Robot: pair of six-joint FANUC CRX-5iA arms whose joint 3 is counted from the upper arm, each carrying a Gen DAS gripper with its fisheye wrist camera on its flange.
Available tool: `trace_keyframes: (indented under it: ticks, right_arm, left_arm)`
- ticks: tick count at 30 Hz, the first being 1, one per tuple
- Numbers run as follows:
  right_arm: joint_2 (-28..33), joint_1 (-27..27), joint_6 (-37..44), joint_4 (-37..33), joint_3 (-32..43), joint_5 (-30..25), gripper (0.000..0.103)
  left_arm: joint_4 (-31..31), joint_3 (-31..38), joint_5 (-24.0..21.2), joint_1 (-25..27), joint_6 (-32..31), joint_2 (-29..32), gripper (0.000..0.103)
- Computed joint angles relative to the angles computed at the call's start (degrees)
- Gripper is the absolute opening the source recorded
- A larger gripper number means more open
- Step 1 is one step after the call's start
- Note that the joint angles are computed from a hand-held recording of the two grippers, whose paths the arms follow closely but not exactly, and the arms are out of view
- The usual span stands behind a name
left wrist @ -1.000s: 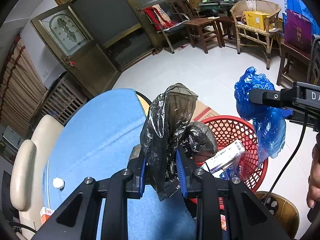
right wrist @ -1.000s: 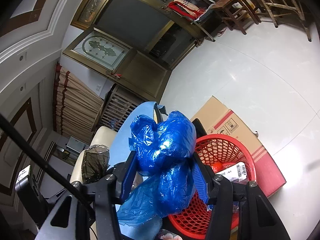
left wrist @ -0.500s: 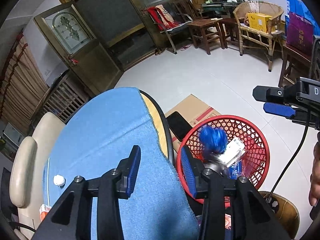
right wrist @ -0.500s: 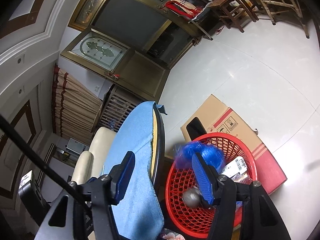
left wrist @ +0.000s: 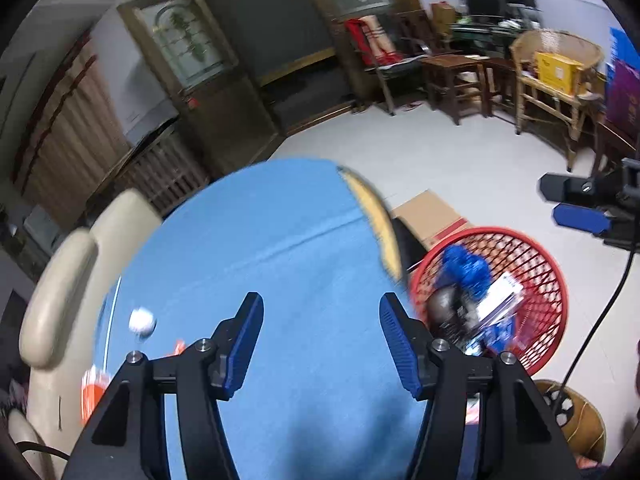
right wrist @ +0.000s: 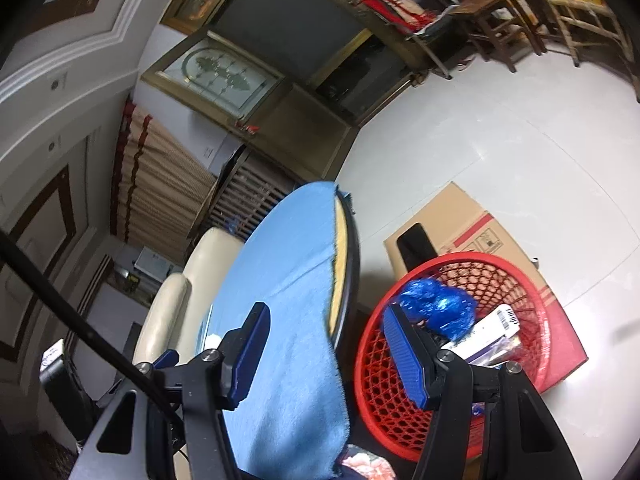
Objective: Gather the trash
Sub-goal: 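Move both grippers back over the table toward the remaining trash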
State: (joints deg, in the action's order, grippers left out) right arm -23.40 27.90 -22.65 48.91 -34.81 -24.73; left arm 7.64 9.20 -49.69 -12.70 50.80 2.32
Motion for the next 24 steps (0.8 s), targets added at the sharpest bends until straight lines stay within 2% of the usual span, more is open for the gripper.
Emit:
trace_keyframes:
  ticks: [5, 11, 19, 24]
  right_arm:
    - [3.43, 1.8, 6.82, -5.84, 3.81, -0.35, 0.063]
    - [10.77, 3.97, 24.5, -21.15, 13.51, -2.88, 0.063]
    - [28.13, 3.92, 59.13, -44.57, 39.65, -12.84, 0.063]
    - [42.33, 2.43, 74.9, -55.55, 59.93, -21.36, 0.063]
  left_arm:
    - [-0.5, -0.63, -0.99, 6.39, 3.47, -0.14, 0.061]
    - [-4.16, 1.14, -2.01, 14.35, 10.49, 1.94, 0.061]
    - [-9.61, 4.75, -3.03, 22.79, 20.01, 5.95, 0.061]
    - [-9.19, 5.45, -2.46, 26.24, 20.57, 7.91, 0.061]
